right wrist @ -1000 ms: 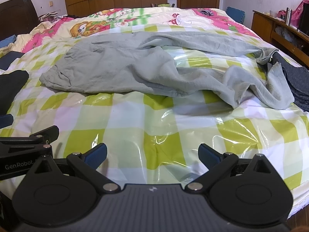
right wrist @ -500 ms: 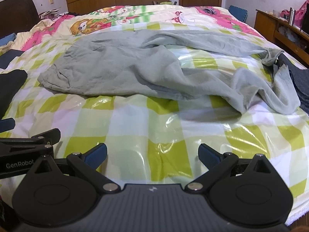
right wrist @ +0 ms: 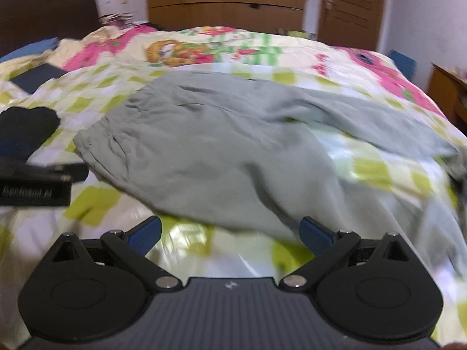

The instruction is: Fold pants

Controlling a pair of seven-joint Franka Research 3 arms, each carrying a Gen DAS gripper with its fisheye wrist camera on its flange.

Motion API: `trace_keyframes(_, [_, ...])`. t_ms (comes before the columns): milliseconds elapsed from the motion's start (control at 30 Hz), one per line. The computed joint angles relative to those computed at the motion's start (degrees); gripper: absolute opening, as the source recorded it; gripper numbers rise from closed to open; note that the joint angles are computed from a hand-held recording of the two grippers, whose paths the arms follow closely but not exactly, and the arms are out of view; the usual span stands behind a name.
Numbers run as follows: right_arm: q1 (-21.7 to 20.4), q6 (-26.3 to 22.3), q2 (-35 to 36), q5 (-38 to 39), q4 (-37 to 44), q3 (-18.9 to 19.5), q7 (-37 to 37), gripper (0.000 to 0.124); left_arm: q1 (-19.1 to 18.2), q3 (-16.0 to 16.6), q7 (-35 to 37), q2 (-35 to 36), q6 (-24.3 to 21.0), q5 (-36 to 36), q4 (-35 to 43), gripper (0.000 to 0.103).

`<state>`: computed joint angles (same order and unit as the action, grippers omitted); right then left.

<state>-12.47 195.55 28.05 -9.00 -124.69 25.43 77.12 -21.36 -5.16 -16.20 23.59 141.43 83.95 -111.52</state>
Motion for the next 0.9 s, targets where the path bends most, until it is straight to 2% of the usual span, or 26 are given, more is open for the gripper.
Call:
trace_keyframes(133, [-2.30,-0.90,5.99,-5.13,6.42,4.16,-5.24,0.100,2.16,1.96,2.28,3.11,2.79,3.24,3.27,0.103])
trace_keyframes(233, [-3.19,-4.61,10.67,-7.32,11.98,7.25,-10.15,0.099,4.27,2.65,8.21,6.67,6.71,1.16,6.97,0.103])
trace_keyframes(267, [-2.96,-6.45,11.81,-7.14,13.67,7.72,-11.44,0.098,4.76,2.77,11.09,7.74,7.91,-0.47,8.01,0.098])
trace_keyframes(300, [-3.28,-8.46,13.16,-7.17,15.37,8.77,-12.92,0.093,5.58,2.67,14.98,8.79,9.72,-2.95,8.89,0.081])
trace_keyframes(333, [-3.69,-9.82,14.14,-7.00,16.43,9.82,-14.24,0.090,6.58,2.63,17.92,9.68,12.57,-5.08,9.45,0.075])
trace_keyframes(367, [-4.06,-11.74,15.36,-6.87,17.91,10.95,-15.74,0.085,7.02,2.91,18.76,10.23,14.66,-6.38,9.69,0.072])
trace_keyframes(433, [-4.39,-14.13,16.87,-6.20,19.63,12.29,-18.25,0.080,6.40,4.17,19.23,10.50,16.01,-7.48,9.88,0.068])
trace_keyframes(500, [-3.30,-16.68,17.89,-4.95,21.71,12.03,-19.79,0.062,5.77,5.32,20.56,9.96,16.42,-9.16,9.17,0.054])
trace_keyframes(567, [-3.14,-21.46,18.96,-2.45,24.07,13.06,-20.44,0.051,6.29,6.49,19.71,8.45,20.12,-9.54,6.67,0.051])
trace_keyframes(633, [-2.19,-22.35,18.21,-0.69,23.89,12.40,-20.59,0.046,6.46,7.56,18.24,7.52,22.78,-9.22,4.98,0.048])
trace_keyframes(700, [-1.63,-22.95,17.53,0.61,23.24,12.65,-21.77,0.033,5.85,8.55,16.75,6.52,23.16,-7.96,3.48,0.045])
trace_keyframes(800, [1.19,-23.56,15.74,2.29,22.31,10.97,-22.18,0.027,6.11,8.93,14.28,3.78,23.08,-6.47,-0.41,0.044])
trace_keyframes(900, [-0.29,-26.83,15.17,5.47,21.07,14.10,-24.74,0.027,7.61,8.22,12.11,-0.21,22.59,-5.13,-5.83,0.044])
